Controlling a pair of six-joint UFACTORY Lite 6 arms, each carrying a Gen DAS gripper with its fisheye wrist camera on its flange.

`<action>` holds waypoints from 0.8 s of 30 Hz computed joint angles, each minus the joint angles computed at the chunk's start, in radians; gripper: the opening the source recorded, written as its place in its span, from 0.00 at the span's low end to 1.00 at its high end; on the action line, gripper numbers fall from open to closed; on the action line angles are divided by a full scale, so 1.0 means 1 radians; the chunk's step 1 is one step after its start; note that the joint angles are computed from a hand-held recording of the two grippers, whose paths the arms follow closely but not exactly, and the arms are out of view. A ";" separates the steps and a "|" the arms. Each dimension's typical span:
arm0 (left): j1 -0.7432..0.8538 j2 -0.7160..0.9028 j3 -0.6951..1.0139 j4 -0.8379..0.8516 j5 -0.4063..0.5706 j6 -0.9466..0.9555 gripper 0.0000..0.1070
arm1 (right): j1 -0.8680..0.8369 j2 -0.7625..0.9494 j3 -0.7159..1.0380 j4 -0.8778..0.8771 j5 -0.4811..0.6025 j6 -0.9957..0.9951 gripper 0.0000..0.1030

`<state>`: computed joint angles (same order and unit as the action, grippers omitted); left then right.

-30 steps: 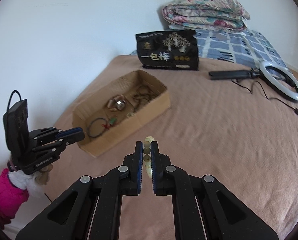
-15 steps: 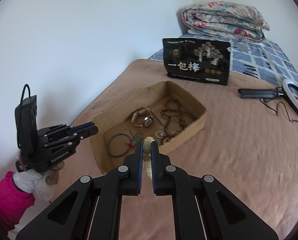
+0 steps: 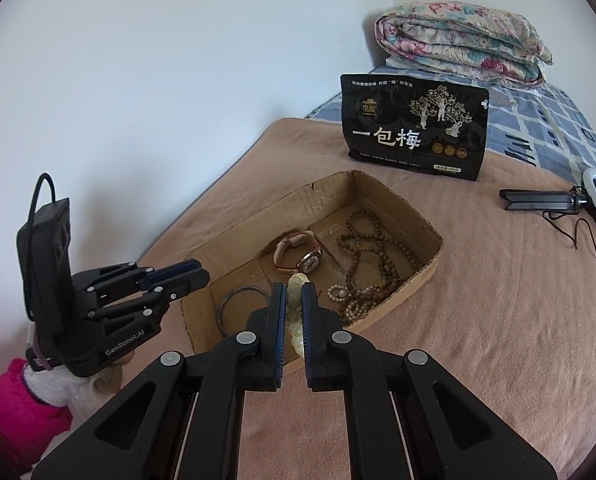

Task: Organize jewelry
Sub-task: 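Carry the jade bracelet with the right tool over the cardboard box, then open the right tool to drop the jade bracelet into the box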

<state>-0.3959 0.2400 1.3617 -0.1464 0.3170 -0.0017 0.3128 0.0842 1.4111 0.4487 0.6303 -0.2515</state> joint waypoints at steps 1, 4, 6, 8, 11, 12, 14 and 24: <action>0.000 0.000 0.000 0.000 0.000 0.000 0.08 | 0.003 0.001 0.001 0.000 -0.001 0.001 0.06; -0.002 0.009 0.010 0.010 0.001 -0.011 0.08 | 0.015 0.006 0.007 -0.014 -0.005 0.017 0.06; -0.002 0.011 0.012 0.000 0.001 -0.001 0.08 | 0.017 0.014 0.014 -0.016 -0.007 0.018 0.06; -0.004 0.013 0.015 0.014 0.001 -0.014 0.08 | 0.018 0.028 0.027 -0.015 -0.010 0.018 0.06; -0.006 0.016 0.019 0.020 0.001 -0.022 0.08 | 0.020 0.040 0.036 -0.010 -0.011 0.017 0.06; -0.009 0.018 0.020 0.034 0.000 -0.036 0.08 | 0.021 0.041 0.037 -0.009 -0.010 0.016 0.06; -0.012 0.020 0.023 0.065 0.002 -0.065 0.08 | 0.025 0.045 0.040 -0.016 -0.014 0.024 0.06; -0.034 0.006 0.005 0.277 -0.018 -0.294 0.49 | 0.040 0.027 0.030 -0.126 -0.054 0.127 0.63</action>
<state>-0.4301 0.2457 1.3672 0.1305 0.2990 -0.2958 0.3529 0.1113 1.4413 0.3228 0.5763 -0.1246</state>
